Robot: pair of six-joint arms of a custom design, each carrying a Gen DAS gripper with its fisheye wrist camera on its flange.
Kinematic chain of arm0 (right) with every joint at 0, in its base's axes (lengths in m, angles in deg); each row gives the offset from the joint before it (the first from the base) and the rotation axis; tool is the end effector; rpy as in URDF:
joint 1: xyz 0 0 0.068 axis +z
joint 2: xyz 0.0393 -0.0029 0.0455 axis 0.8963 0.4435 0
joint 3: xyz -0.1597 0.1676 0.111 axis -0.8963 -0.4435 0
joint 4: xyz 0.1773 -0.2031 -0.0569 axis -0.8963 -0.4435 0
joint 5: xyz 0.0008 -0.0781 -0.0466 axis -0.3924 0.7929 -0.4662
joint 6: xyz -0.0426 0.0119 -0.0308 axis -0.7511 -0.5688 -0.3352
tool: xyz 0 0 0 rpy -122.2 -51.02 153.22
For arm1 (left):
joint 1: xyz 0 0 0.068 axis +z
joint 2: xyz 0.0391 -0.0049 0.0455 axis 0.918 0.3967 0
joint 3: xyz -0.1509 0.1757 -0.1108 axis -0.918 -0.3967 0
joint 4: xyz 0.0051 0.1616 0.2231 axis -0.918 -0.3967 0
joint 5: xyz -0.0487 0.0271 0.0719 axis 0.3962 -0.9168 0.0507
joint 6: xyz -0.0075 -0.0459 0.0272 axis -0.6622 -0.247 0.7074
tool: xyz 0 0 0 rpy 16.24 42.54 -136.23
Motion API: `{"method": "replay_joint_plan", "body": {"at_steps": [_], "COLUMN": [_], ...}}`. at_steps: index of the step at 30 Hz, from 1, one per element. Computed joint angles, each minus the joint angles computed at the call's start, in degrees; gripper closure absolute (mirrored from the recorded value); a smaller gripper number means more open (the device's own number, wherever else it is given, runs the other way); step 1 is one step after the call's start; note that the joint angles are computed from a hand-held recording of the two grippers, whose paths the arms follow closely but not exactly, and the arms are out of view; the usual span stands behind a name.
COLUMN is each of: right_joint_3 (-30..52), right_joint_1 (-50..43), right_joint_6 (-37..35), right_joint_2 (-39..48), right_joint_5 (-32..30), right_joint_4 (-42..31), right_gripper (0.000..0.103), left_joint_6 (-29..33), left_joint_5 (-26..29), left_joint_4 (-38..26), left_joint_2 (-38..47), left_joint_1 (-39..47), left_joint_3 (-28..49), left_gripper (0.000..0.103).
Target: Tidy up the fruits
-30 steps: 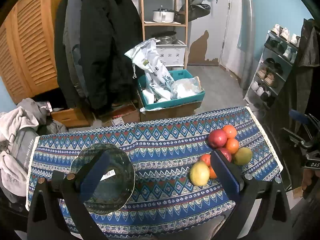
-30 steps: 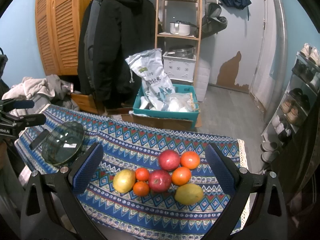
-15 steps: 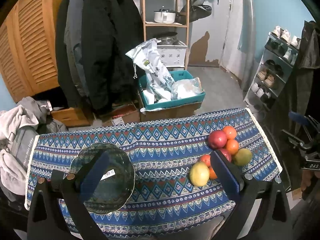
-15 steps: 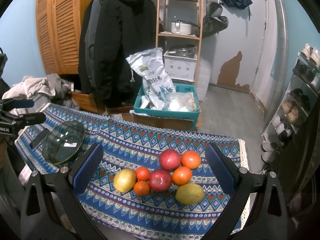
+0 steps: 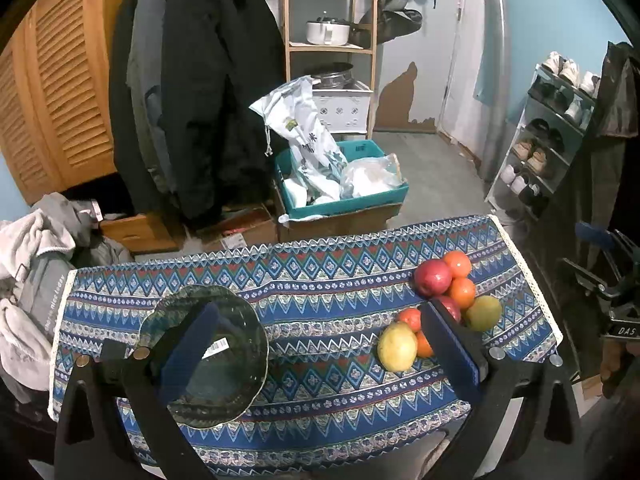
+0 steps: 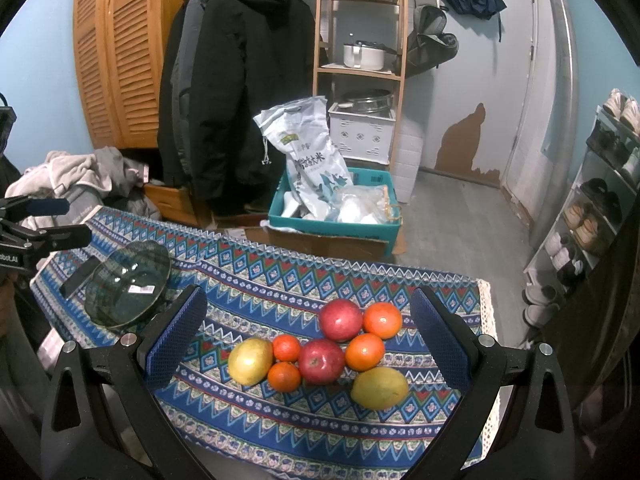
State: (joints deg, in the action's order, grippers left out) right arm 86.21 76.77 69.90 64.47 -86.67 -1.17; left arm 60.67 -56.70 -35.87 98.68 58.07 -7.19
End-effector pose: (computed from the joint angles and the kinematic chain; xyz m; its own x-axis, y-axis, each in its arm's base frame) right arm 0.3564 0.0948 0.3330 -0.5047 -0.3747 -0.7777 -0.6059 0.7955 0.0100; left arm 0.2682 -0.0331 0.3466 -0.7174 -0.1730 -0.6749 -0.1993 0.9792 -0.0392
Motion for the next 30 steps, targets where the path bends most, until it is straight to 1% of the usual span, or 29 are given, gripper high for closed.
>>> {"method": "replay_joint_plan", "body": {"at_steps": [11, 28, 30], "right_joint_3": [-0.75, -0.72, -0.75], "right_joint_1": [0.46, 0.55, 0.56], "right_joint_6": [0.22, 0.24, 0.24], "right_joint_2": [-0.41, -0.48, -0.51], "right_joint_5": [0.31, 0.44, 0.46], "right_joint_4": [0.37, 0.06, 0.06], "right_gripper": [0.003, 0.003, 0.003], "left_joint_6": [0.45, 0.89, 0.85], "left_joint_5": [1.16, 0.49, 1.19], "left_joint_4": [0.36, 0.63, 0.71], "left_joint_2": [-0.42, -0.42, -0.48], "left_joint_1": [0.41, -0.14, 0.03], "left_joint_3": [-0.32, -0.13, -0.14], "left_gripper": [0.001, 0.001, 0.001]}}
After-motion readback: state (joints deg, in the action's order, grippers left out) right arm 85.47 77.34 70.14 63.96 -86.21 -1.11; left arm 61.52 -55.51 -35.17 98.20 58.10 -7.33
